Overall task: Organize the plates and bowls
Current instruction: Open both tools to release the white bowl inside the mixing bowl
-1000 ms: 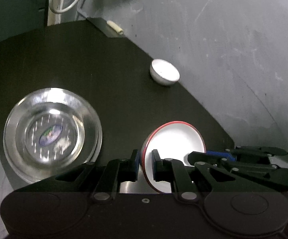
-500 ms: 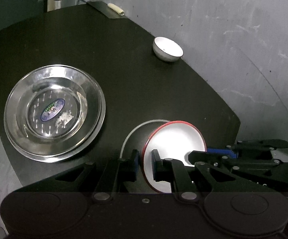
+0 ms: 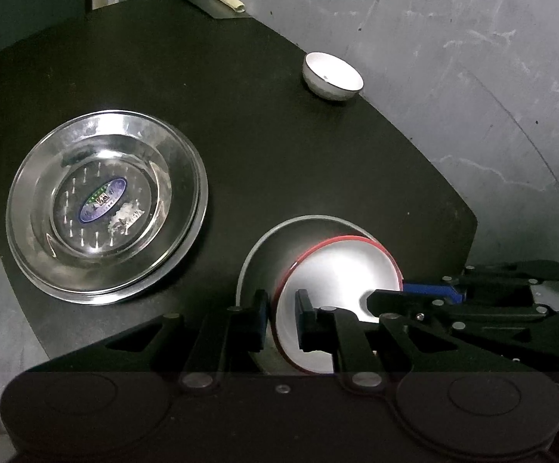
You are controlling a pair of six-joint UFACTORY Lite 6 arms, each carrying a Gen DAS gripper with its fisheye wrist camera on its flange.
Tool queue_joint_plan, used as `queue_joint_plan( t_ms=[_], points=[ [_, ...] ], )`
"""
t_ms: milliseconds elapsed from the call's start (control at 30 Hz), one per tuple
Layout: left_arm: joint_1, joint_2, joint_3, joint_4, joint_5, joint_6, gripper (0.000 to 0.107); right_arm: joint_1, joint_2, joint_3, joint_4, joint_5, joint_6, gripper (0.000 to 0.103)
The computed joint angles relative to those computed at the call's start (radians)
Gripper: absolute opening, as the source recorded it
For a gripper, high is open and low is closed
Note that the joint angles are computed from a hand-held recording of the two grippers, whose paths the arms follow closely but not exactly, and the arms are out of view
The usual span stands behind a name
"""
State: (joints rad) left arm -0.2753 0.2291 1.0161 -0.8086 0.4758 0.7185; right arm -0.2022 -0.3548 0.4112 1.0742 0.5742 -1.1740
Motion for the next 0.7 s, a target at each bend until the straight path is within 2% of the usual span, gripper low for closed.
queue_joint_plan(
  t_ms=[700],
  points=[
    [-0.022, 0.068, 0.055, 0.095, 0.005, -0.109, 0.019, -0.011, 0.082, 0.04, 0.0, 0.013, -0.045, 0.012]
  ],
)
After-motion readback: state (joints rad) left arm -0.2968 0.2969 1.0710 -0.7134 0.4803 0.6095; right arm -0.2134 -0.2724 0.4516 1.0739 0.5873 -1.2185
